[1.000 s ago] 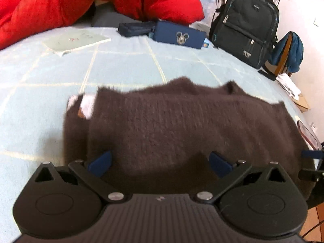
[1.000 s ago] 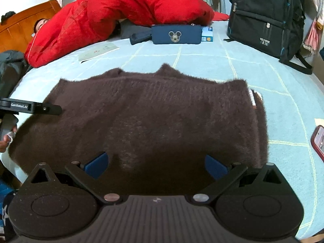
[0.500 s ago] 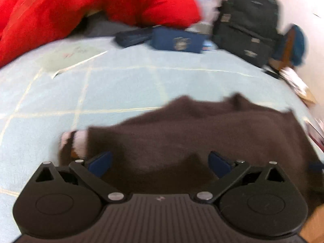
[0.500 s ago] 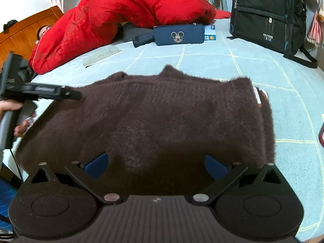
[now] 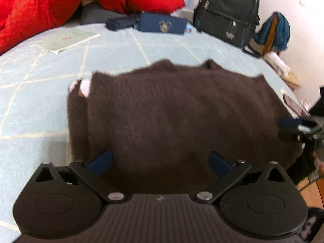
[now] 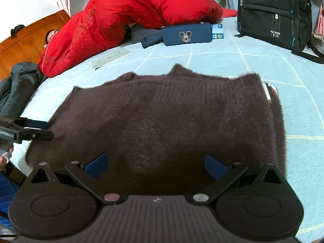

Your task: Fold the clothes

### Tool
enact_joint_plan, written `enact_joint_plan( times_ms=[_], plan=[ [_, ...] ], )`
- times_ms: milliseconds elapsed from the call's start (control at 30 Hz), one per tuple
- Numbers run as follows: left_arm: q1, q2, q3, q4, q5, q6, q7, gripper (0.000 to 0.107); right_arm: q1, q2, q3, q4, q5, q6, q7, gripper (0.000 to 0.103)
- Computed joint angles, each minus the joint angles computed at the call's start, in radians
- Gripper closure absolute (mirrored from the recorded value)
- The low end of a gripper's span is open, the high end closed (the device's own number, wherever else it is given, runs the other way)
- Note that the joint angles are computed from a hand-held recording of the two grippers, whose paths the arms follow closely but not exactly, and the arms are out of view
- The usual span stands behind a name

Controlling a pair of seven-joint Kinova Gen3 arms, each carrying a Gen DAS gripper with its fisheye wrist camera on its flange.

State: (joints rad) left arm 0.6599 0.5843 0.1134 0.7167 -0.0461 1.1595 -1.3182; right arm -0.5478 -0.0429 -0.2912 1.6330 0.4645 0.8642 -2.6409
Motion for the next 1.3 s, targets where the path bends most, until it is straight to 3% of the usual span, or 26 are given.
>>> enact_joint_plan(
  times_ms=[300, 667, 967, 1300],
  plan=[
    [0.085, -0.051, -0.035, 0.065, -0.121, -0.024, 0.044, 0.006, -0.013, 0.012, -0.004, -0.034, 0.001, 0.019, 0.007, 0.0],
    [0.055, -0.184, -0.015, 0.28, -0.167, -0.156, 0.122, 0.006, -0.057, 0.092, 0.021, -0.174, -0.107, -0.004, 0.181, 0.0],
    [-0.084, -0.319, 0.036, 0.542, -0.063, -0.371, 0.178, 0.006, -0.13, 0.194, 0.064, -0.292, -0.162, -0.022, 0.268, 0.0],
    [-0.174, -0.346, 0.072, 0.636, 0.038, -0.47, 0.136, 0.006, -0.158, 0.299, 0.142, -0.355, -0.185, -0.038, 0.192, 0.0]
  ],
)
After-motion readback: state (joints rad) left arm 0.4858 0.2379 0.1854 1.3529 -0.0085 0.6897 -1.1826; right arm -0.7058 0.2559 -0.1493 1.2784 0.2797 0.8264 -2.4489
